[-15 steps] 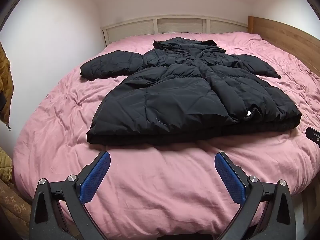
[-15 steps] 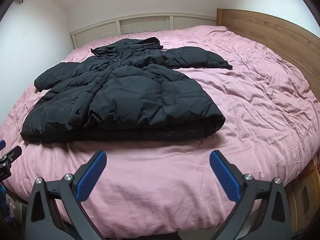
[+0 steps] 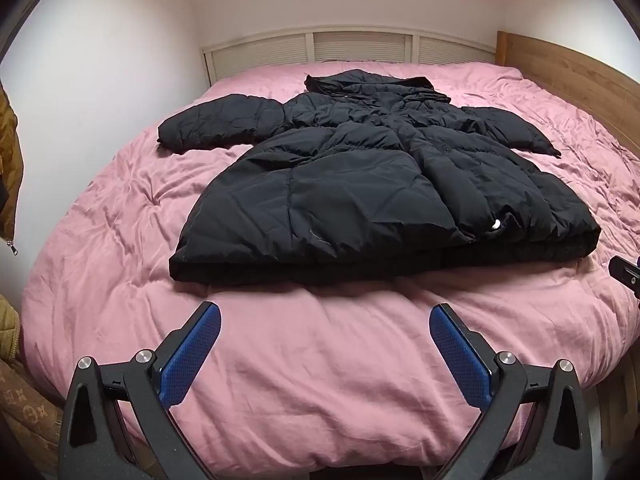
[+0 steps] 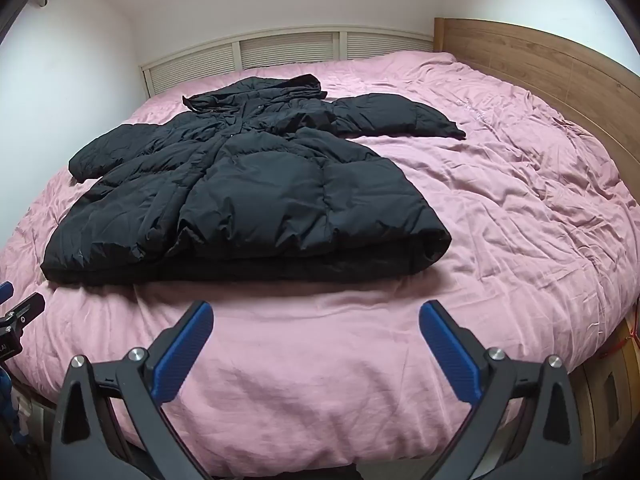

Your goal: Fold large clothes

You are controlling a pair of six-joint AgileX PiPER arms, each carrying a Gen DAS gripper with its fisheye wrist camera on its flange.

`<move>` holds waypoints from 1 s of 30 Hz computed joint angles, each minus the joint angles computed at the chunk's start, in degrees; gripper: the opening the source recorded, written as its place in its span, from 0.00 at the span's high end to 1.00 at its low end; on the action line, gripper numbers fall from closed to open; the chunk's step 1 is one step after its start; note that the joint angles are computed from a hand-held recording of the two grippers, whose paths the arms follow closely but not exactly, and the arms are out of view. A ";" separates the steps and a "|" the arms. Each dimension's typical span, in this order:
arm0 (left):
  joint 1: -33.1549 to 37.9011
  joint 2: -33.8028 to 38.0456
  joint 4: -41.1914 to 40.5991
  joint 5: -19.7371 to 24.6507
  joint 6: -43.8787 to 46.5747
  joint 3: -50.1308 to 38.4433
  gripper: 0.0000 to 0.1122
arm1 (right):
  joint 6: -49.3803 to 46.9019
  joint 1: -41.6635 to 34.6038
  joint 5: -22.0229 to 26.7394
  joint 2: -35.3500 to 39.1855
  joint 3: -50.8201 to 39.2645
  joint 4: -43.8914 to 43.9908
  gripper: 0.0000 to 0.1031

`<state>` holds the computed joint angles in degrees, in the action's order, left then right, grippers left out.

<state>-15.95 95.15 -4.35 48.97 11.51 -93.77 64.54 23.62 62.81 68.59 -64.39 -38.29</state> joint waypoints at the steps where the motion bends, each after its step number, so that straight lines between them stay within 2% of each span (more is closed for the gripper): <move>1: 0.06 0.02 -0.15 0.15 0.10 -0.09 0.09 | 0.04 0.03 0.04 0.03 -0.02 -0.01 0.00; 10: -0.42 -0.04 0.93 0.56 -1.17 -0.39 0.09 | 0.31 0.22 0.11 -0.01 0.04 -0.09 0.00; 30: 0.82 0.26 -2.20 2.97 1.30 -2.22 0.09 | 0.34 1.04 1.37 -0.16 -0.94 -0.06 0.00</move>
<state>-15.13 95.41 -6.55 51.94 12.80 -95.99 64.87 24.67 64.18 68.43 -65.32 -38.36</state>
